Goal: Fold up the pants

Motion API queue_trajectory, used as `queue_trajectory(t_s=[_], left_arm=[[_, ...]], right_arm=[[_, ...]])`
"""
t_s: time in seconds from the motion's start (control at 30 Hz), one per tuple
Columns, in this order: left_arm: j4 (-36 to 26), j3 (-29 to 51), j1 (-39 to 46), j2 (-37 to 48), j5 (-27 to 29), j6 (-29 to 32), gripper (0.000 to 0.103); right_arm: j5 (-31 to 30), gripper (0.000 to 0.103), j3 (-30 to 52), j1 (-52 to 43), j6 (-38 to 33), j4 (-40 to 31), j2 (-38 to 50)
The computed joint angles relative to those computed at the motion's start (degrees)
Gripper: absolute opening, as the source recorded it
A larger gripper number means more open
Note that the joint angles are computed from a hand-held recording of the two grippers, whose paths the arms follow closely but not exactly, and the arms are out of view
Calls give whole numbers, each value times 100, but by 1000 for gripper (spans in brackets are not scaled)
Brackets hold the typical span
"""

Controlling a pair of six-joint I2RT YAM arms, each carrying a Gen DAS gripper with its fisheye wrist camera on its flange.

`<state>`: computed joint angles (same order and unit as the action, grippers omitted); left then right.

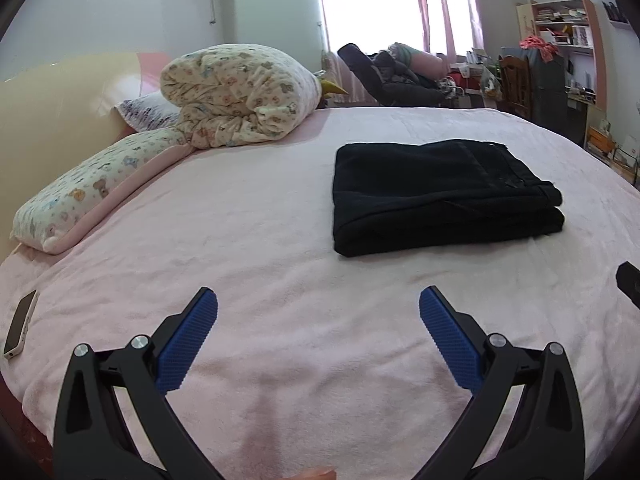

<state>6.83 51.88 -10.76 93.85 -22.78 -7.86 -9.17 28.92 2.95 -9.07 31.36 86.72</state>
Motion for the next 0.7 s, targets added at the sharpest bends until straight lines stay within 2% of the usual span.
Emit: queue_trajectory(t_s=[0.17, 0.7], left_arm=[[-26, 61, -56, 83, 183, -52, 101], [-50, 137, -155, 215, 83, -11, 101]], right_arm=[[26, 102, -24, -36, -11, -12, 0], [-25, 102, 26, -71, -22, -69, 55]])
